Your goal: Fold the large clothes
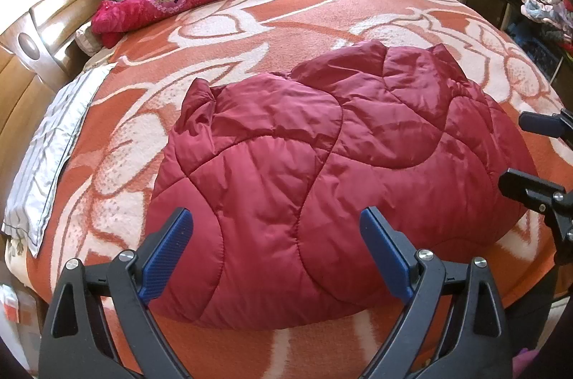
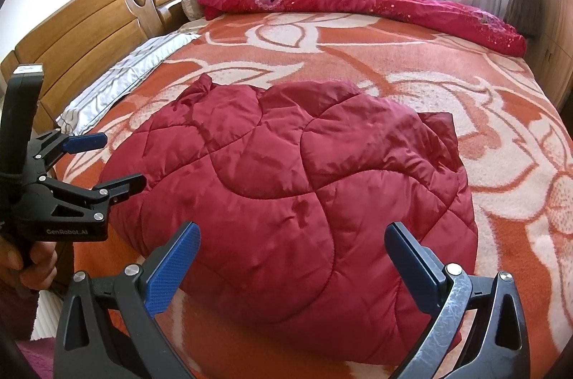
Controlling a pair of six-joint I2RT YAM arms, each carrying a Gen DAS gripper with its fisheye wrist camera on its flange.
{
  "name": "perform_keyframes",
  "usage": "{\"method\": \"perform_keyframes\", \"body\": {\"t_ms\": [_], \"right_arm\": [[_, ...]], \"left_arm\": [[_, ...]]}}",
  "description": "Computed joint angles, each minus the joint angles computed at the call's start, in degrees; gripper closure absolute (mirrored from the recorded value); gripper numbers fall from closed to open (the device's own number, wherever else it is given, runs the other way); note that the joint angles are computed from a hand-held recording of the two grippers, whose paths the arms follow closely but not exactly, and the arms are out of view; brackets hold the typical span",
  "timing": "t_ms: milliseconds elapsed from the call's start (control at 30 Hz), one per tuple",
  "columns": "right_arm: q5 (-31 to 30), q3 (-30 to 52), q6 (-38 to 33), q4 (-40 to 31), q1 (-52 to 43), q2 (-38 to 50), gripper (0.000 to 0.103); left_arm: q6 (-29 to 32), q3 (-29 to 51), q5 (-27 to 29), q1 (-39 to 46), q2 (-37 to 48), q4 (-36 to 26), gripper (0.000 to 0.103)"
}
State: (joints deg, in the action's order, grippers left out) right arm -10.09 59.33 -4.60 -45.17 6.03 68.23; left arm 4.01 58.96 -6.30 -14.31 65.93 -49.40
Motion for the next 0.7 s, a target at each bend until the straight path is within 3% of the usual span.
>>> {"method": "perform_keyframes", "body": {"t_ms": [700], "right_arm": [[-0.49,0.95,-0.20,-0.73,-0.76,0.00,0.000]], "left_arm": [[1.29,-0.02,-2.55,-1.39,-0.46,1.10,0.008]]}}
